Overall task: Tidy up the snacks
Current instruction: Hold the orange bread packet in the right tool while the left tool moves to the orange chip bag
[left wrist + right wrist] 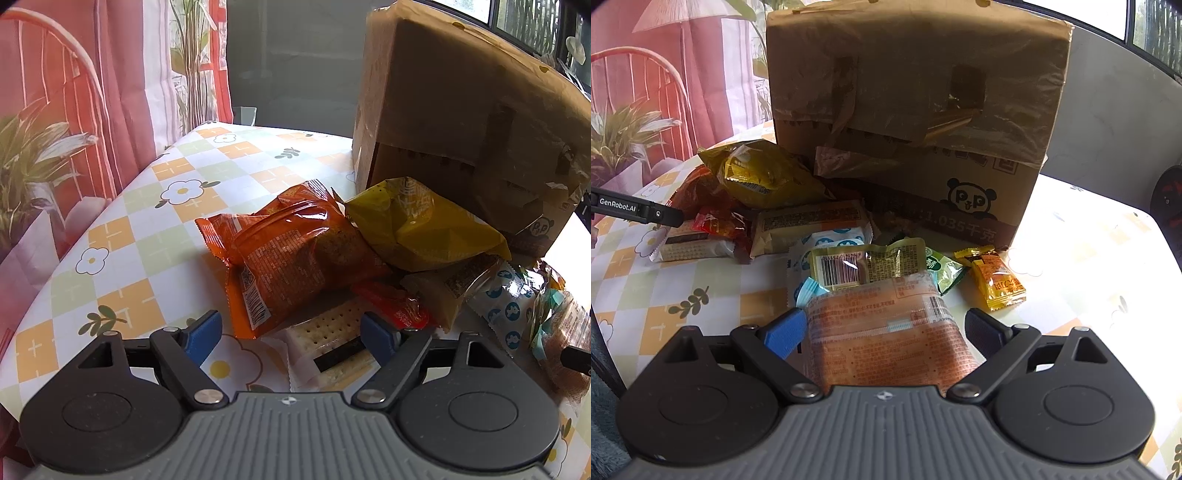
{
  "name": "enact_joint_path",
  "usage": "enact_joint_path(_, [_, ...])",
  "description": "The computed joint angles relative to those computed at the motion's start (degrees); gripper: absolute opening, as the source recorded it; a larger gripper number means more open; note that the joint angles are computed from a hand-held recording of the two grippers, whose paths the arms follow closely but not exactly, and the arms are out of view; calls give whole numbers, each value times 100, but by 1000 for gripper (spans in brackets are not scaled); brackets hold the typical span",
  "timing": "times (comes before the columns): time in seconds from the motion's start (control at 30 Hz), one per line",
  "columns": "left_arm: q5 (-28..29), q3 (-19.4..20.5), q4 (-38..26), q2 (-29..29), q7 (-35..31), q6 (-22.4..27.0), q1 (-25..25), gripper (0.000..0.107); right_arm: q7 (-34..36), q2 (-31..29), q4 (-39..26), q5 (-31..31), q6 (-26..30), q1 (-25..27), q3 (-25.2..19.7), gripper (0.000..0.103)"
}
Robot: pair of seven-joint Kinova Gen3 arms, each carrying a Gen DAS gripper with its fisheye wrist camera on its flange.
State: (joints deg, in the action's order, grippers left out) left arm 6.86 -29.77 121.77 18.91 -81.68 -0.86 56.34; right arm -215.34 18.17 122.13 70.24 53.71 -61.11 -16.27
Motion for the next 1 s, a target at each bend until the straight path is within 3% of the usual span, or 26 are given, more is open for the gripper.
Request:
enact_joint_path(0.2, [76, 395, 74, -62, -167, -128, -336, 79, -77, -98, 105, 41, 114, -76, -56, 94])
enact_joint_path(0.43, [591, 89, 175, -46, -536, -338, 4, 78, -155, -156, 203, -32, -23, -28, -112, 93])
enact_joint_path(0.67, [934, 602, 265, -145, -960, -496, -444, 78, 274, -59, 52, -169, -78, 22, -87, 93])
enact_joint_path(0.9, [1264, 1030, 293, -193, -1396, -540, -832, 78, 202, 4, 163, 37, -608, 221, 41, 94])
enact_joint_path(1.0, [1446, 1062, 303, -198, -1573, -564, -860, 78, 102, 14, 203, 201, -695, 221, 75, 86])
